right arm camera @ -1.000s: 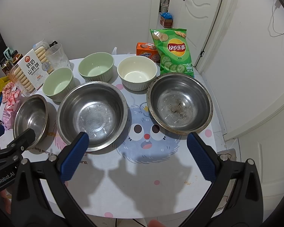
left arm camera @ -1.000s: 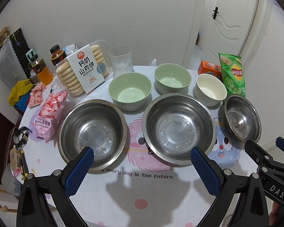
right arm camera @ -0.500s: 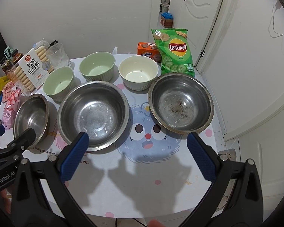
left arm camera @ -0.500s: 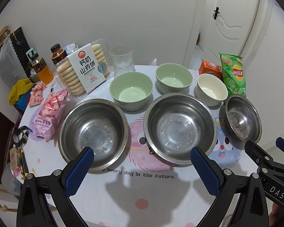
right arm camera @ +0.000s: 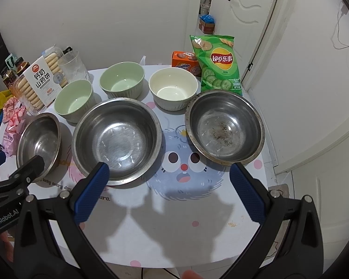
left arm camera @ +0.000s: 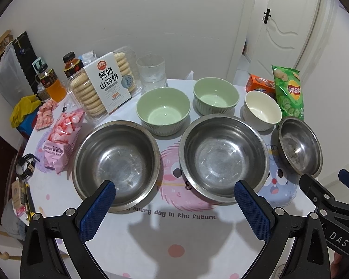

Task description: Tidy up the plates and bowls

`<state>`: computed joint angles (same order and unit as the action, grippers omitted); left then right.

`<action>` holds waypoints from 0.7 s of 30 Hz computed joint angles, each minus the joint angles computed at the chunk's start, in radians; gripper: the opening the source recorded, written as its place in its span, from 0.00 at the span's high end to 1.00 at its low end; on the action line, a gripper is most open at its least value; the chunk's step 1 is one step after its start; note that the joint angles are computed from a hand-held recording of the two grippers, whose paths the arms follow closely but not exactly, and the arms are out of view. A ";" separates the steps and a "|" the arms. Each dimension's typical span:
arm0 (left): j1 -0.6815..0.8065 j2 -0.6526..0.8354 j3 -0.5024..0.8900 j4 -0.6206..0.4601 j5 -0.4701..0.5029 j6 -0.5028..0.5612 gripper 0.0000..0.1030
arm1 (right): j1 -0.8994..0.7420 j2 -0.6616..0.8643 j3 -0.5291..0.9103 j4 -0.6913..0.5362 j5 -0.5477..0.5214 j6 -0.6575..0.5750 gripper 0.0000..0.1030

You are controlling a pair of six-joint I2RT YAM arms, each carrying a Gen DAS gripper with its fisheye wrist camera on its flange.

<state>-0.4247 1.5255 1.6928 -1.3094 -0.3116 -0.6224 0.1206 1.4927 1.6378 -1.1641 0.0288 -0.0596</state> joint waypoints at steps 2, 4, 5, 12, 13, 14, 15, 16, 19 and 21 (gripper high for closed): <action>0.011 -0.003 -0.006 0.001 0.006 0.005 0.00 | 0.008 0.006 0.005 -0.003 0.004 0.005 0.00; 0.029 -0.007 -0.016 -0.002 0.019 0.006 0.00 | 0.013 0.018 0.017 -0.011 -0.003 0.006 0.00; 0.042 -0.010 -0.024 -0.001 0.030 0.008 0.00 | 0.018 0.025 0.023 -0.012 -0.002 0.008 0.00; 0.132 -0.042 -0.095 -0.003 0.053 0.011 0.00 | 0.082 0.070 0.044 -0.001 -0.006 0.029 0.00; 0.154 -0.048 -0.109 0.002 0.058 0.017 0.00 | 0.095 0.077 0.045 0.002 -0.006 0.032 0.00; 0.168 -0.052 -0.119 0.005 0.063 0.021 0.00 | 0.105 0.083 0.044 0.007 -0.008 0.031 0.00; 0.188 -0.058 -0.134 0.010 0.071 0.026 0.00 | 0.120 0.097 0.048 0.012 -0.011 0.027 0.00; 0.211 -0.063 -0.148 0.014 0.083 0.028 0.00 | 0.134 0.109 0.052 0.016 -0.019 0.022 0.00; 0.278 -0.094 -0.205 0.040 0.113 0.052 0.00 | 0.177 0.147 0.069 0.033 -0.041 0.015 0.00; 0.316 -0.115 -0.240 0.063 0.127 0.073 0.00 | 0.207 0.187 0.100 0.037 -0.071 0.018 0.00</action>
